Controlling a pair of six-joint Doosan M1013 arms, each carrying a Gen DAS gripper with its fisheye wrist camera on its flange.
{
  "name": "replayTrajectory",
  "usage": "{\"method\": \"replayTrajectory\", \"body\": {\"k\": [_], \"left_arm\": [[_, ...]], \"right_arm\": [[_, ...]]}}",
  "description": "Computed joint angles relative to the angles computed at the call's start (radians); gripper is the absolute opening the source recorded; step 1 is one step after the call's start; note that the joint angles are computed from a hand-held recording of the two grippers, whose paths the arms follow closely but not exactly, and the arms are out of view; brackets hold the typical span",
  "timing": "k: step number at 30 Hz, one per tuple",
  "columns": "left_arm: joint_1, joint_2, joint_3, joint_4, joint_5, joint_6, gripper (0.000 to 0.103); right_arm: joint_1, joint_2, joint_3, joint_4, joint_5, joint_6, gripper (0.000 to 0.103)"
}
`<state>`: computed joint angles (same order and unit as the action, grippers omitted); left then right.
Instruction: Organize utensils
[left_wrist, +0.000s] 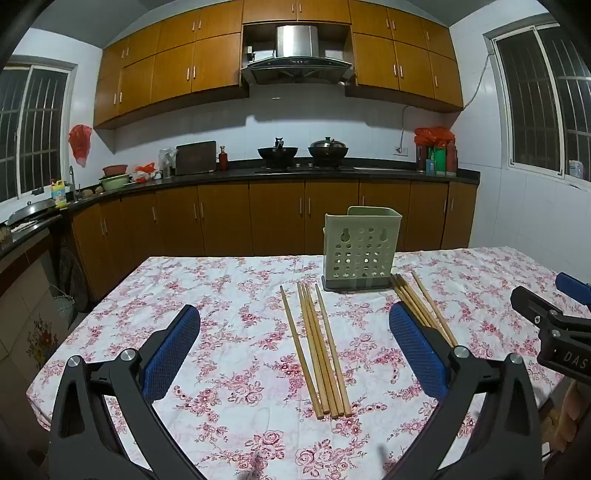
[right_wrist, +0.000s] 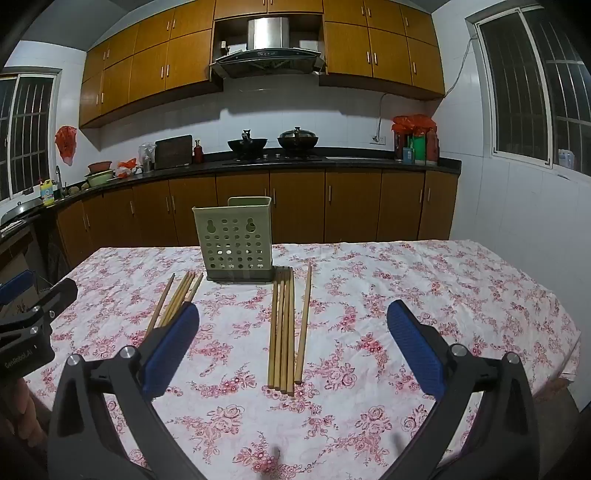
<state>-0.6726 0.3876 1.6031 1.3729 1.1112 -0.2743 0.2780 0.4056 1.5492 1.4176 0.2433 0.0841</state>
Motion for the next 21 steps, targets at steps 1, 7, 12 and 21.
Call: {"method": "replayTrajectory", "body": {"k": [1, 7, 12, 21], "left_arm": [[0.0, 0.0, 0.0, 0.0, 0.0, 0.0, 0.101], [0.0, 0.0, 0.0, 0.0, 0.0, -0.001, 0.101], [0.0, 0.0, 0.0, 0.0, 0.0, -0.001, 0.101], [0.0, 0.0, 0.0, 0.0, 0.0, -0.001, 0.101]], "right_arm": [[0.0, 0.0, 0.0, 0.0, 0.0, 0.0, 0.099], [0.0, 0.0, 0.0, 0.004, -0.001, -0.003, 0.099], [0.0, 0.0, 0.0, 0.005, 0.0, -0.005, 0.099], [0.0, 0.0, 0.0, -0.001, 0.001, 0.001, 0.099]]}}
